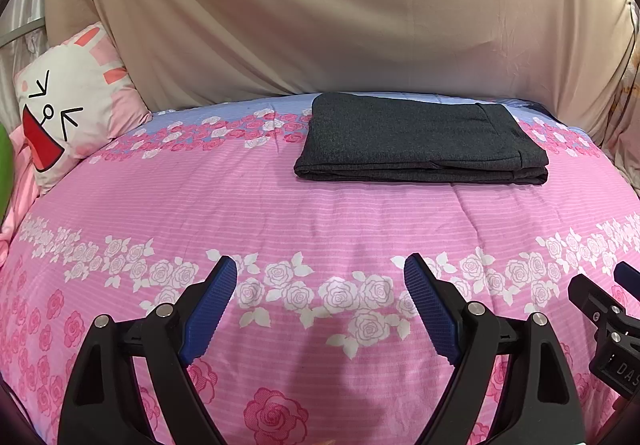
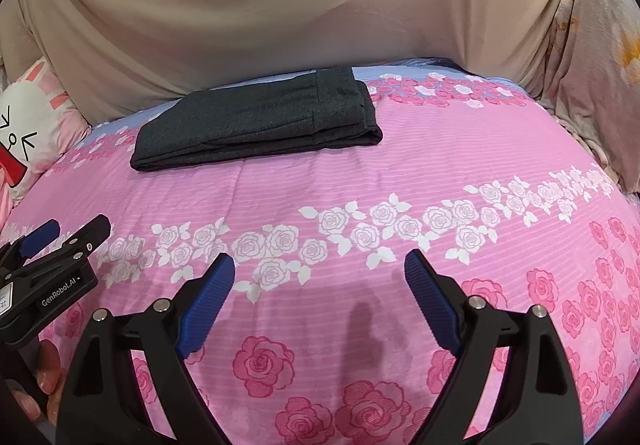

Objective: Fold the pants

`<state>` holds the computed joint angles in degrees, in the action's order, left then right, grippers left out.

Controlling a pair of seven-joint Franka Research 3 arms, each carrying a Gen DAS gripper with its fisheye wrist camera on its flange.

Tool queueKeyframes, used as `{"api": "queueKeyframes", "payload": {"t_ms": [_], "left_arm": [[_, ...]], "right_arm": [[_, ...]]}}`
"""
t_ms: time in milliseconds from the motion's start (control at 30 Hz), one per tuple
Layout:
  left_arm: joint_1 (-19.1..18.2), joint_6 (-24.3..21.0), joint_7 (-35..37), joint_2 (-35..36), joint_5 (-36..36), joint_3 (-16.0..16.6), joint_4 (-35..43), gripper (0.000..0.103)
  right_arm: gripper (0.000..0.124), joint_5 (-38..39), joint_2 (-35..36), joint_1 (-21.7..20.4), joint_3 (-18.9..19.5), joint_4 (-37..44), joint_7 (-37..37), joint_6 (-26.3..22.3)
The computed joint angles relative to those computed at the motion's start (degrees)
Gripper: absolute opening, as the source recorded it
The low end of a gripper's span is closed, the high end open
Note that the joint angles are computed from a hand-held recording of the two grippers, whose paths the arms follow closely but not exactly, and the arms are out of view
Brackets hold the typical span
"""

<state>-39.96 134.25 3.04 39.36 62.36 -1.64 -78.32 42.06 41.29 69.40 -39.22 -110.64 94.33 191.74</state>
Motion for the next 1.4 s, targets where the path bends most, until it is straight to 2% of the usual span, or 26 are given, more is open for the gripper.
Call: {"api": "queueKeyframes", "payload": {"t_ms": [1233,1400], "left_arm": [[-0.19,0.08,0.25,0.45,-0.16,0.19,0.6,0.083],[-0.26,1.19,0.07,0.38,0.49,0.38,0.45,0.083]], "right_arm": [[0.085,-0.38,-0.46,-0.98,0.97,0.05,-0.45,0.12],[0.085,-0.21,-0.54,-1.16,1.16,0.09,-0.77,0.12]]}}
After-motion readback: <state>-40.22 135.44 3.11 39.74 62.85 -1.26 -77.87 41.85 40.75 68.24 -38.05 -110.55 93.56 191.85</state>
